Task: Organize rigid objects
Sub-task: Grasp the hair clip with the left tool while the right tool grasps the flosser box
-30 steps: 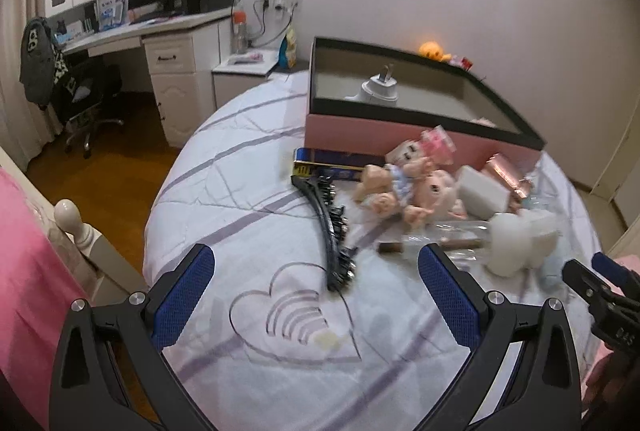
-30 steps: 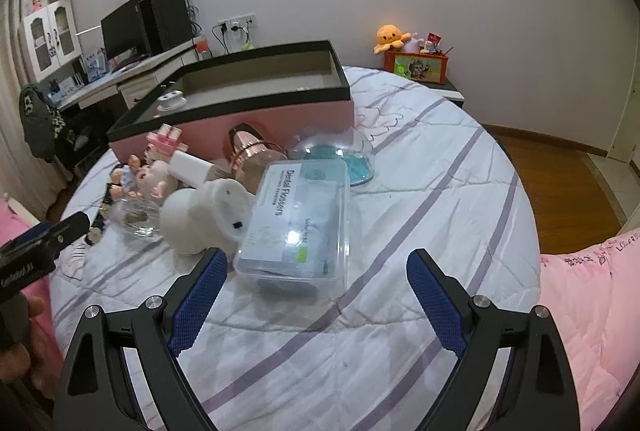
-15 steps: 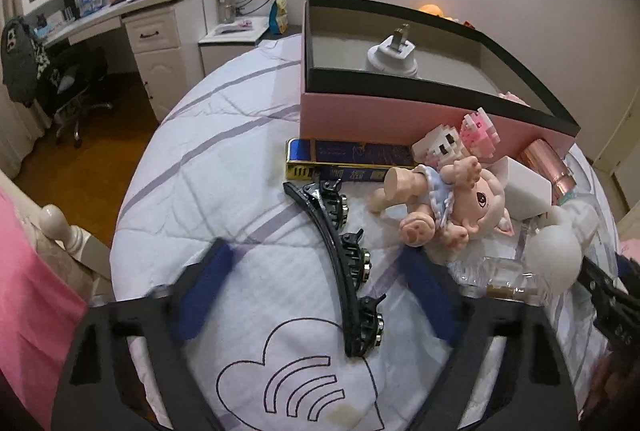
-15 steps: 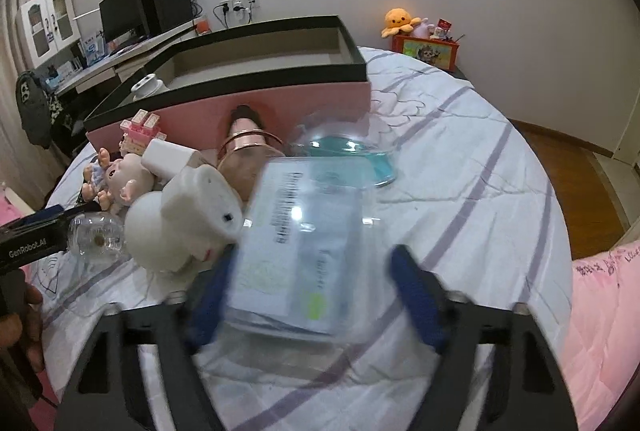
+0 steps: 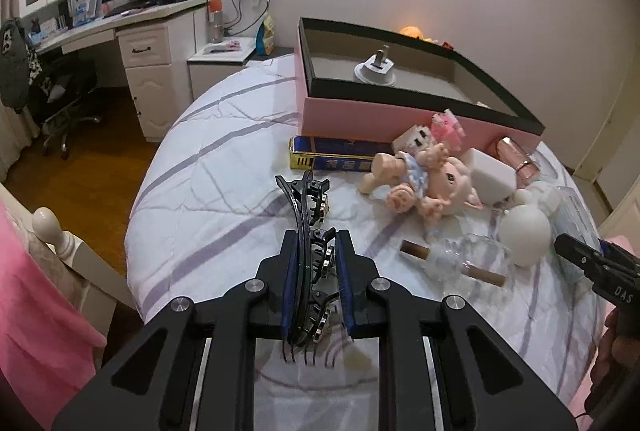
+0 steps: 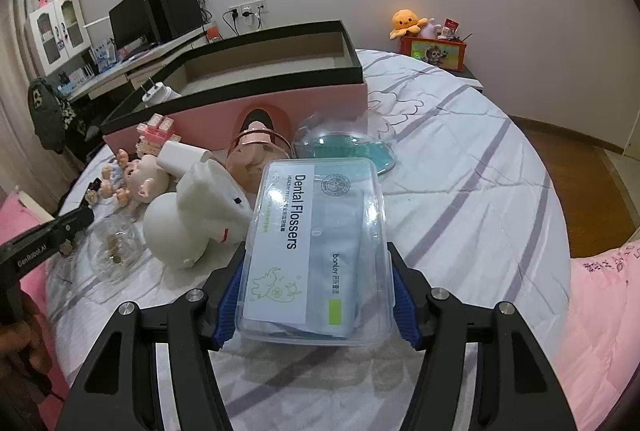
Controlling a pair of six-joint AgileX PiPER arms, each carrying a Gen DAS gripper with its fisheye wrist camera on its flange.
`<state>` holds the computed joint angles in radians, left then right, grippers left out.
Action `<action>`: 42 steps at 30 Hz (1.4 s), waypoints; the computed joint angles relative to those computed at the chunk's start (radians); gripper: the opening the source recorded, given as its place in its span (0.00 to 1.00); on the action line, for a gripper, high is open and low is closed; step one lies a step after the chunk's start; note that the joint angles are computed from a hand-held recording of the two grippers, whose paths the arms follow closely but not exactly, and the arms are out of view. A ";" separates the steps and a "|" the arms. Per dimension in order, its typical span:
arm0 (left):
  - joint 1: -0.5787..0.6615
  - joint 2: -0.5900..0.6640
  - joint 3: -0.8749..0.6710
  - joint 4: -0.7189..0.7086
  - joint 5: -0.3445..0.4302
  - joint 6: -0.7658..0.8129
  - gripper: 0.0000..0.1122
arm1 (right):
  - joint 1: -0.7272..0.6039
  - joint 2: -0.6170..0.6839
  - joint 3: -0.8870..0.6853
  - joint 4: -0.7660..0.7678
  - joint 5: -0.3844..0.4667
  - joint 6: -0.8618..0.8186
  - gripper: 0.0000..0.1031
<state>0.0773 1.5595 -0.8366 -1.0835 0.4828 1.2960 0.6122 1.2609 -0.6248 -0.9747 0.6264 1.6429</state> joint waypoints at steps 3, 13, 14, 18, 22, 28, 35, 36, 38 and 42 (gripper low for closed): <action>0.006 -0.036 0.016 -0.006 0.018 0.010 0.16 | 0.016 -0.039 0.008 0.001 0.015 0.003 0.61; 0.009 -0.151 0.013 0.008 0.102 -0.019 0.16 | 0.041 -0.106 -0.053 0.013 0.066 -0.076 0.61; 0.005 -0.152 -0.005 0.014 0.112 -0.032 0.16 | 0.022 -0.106 -0.074 0.023 0.056 -0.113 0.61; -0.034 -0.127 -0.111 0.048 0.138 -0.103 0.16 | -0.051 -0.076 -0.181 0.061 0.029 -0.266 0.61; -0.090 -0.036 -0.290 0.114 0.162 -0.216 0.16 | -0.196 0.032 -0.360 0.208 -0.043 -0.523 0.61; -0.190 0.206 -0.651 0.292 0.202 -0.477 0.16 | -0.357 0.281 -0.644 0.523 -0.075 -0.888 0.61; -0.272 0.486 -1.021 0.497 0.290 -0.746 0.16 | -0.451 0.517 -0.873 0.736 -0.001 -1.087 0.61; -0.278 0.519 -1.065 0.516 0.310 -0.773 0.16 | -0.456 0.531 -0.884 0.752 0.004 -1.101 0.61; -0.294 0.588 -1.161 0.562 0.354 -0.829 0.16 | -0.468 0.559 -0.905 0.775 0.012 -1.124 0.62; -0.320 0.655 -1.260 0.636 0.391 -0.898 0.26 | -0.474 0.591 -0.933 0.799 0.026 -1.146 0.64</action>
